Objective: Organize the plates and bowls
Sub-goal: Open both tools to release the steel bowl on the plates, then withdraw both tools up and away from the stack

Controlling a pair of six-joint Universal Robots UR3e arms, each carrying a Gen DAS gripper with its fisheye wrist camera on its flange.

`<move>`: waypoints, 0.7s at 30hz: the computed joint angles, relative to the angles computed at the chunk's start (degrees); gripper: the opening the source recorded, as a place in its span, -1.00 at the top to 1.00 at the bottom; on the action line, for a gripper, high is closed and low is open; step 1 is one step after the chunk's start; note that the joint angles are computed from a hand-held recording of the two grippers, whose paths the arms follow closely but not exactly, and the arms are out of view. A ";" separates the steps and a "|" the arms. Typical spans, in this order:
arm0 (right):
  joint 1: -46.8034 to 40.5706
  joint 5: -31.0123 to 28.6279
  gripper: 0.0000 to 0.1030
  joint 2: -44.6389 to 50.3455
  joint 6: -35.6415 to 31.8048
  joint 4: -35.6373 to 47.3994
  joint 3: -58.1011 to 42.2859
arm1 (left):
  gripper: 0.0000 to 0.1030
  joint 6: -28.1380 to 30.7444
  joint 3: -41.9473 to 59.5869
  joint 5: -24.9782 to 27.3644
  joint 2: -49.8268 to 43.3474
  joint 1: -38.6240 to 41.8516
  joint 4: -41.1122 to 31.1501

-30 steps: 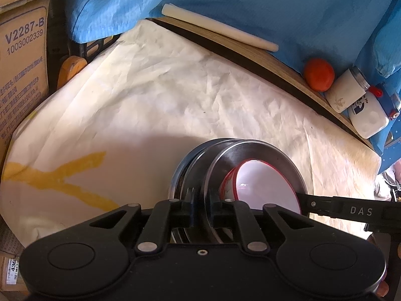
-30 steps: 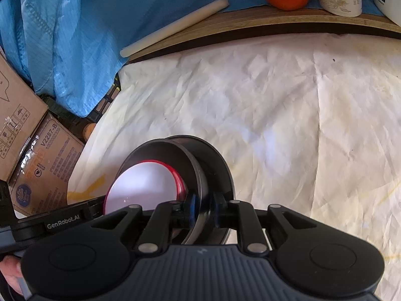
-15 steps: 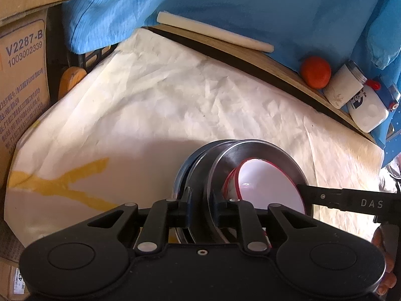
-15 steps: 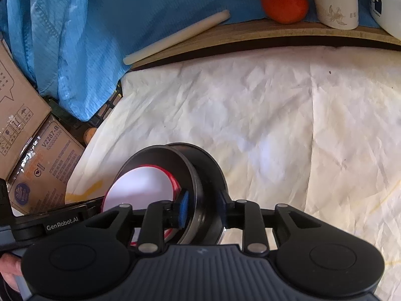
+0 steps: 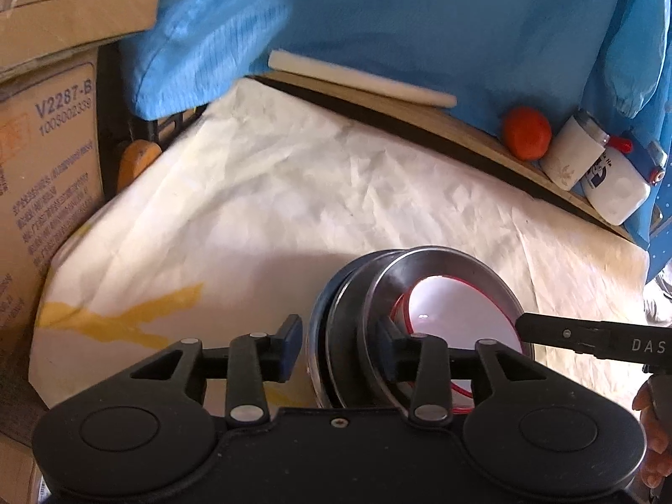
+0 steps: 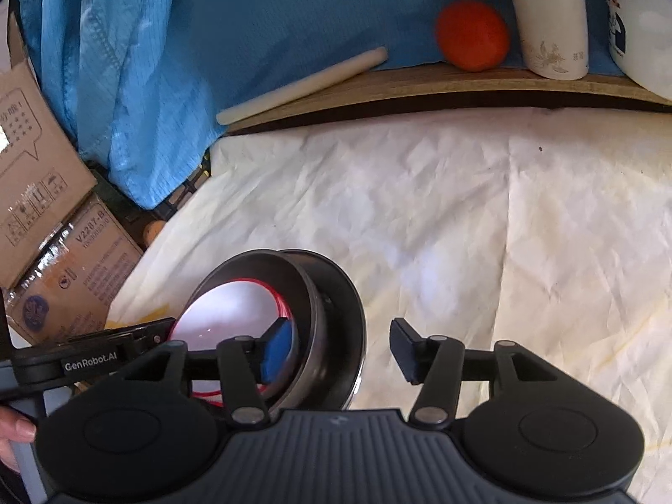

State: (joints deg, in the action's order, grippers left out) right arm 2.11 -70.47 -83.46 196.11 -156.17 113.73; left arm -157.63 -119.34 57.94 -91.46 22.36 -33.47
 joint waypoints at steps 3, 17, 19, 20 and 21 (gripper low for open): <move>-1.03 1.59 -0.27 -0.78 0.03 -2.94 2.49 | 0.11 0.11 -1.82 -0.91 0.92 0.94 2.07; -1.73 3.81 -0.78 -5.10 -0.40 -14.52 11.56 | -0.50 -2.53 -15.85 -2.34 5.00 3.04 26.51; -1.77 3.88 -0.82 -5.87 -0.42 -17.16 13.70 | -0.56 -2.50 -17.91 -2.84 5.75 3.59 29.27; -1.64 3.80 -0.84 -6.08 -0.37 -18.63 14.67 | -0.59 -2.72 -19.10 -3.17 6.05 3.88 30.95; -1.37 3.54 -0.87 -6.28 -0.33 -20.01 15.54 | -0.64 -2.88 -20.37 -3.57 6.32 4.29 32.69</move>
State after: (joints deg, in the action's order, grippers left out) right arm 0.74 -66.93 -89.74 195.78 -176.18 129.27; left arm -160.51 -139.71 54.38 -85.14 26.64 -0.78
